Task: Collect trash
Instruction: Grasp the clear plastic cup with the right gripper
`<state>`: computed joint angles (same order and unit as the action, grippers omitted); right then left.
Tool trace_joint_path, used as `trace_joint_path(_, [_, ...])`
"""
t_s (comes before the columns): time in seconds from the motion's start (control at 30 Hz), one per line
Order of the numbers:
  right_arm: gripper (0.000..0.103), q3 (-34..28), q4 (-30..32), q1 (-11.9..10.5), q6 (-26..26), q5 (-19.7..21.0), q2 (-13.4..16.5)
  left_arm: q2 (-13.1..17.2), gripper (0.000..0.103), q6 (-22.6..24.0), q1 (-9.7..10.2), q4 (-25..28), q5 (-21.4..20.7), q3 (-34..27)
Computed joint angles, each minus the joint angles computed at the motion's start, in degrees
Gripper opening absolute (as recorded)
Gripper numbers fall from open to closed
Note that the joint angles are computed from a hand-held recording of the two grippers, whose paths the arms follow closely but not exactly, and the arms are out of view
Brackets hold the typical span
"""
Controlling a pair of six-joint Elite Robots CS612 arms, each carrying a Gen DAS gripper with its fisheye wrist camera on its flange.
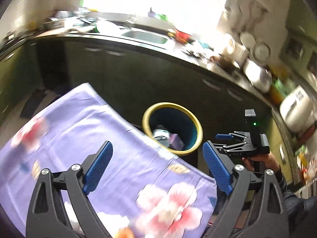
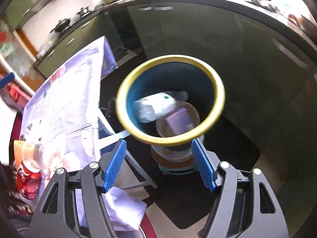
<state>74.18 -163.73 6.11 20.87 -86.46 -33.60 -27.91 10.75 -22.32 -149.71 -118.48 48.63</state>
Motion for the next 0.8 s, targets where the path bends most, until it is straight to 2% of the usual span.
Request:
trace_joint_path(0.07, [0.068,-1.69,1.31,0.69,-2.09,0.45,0.47,-2.62,0.090,-3.08,1.36,-6.00,1.51,5.62])
trace_joint_path(0.13, [0.068,-3.58,2.55,1.37,-4.34,1.69,1.05,-5.30,0.092,-6.69,2.37,-12.82,5.10,11.79])
trace_joint_path(0.27, [0.068,-8.65,6.27,3.05,-10.31,5.63,2.71,-8.90,0.094,-11.82,4.17,-19.84,9.79,20.35])
trace_joint_path(0.4, [0.068,-12.97,10.52,4.95,-14.92,7.96,3.94,-10.95,0.094,-14.98,5.25,-23.86,12.25,25.96])
trace_joint_path(0.47, [0.071,-16.05,14.48,5.72,-16.13,10.72,5.00,-11.53,0.094,-16.00,5.50,-25.40,13.49,27.83])
trace_joint_path(0.5, [0.078,-16.95,15.69,5.95,-15.57,12.50,5.36,-11.82,0.094,-16.50,5.65,-26.19,13.83,28.81])
trace_joint_path(0.6, [0.091,-19.15,17.89,6.34,-12.63,15.73,6.37,-12.25,0.094,-17.75,6.07,-27.58,13.38,30.74])
trace_joint_path(0.8, [0.091,-25.21,28.15,8.10,-11.18,15.72,8.31,-12.25,0.094,-16.78,6.32,-28.19,12.82,32.05])
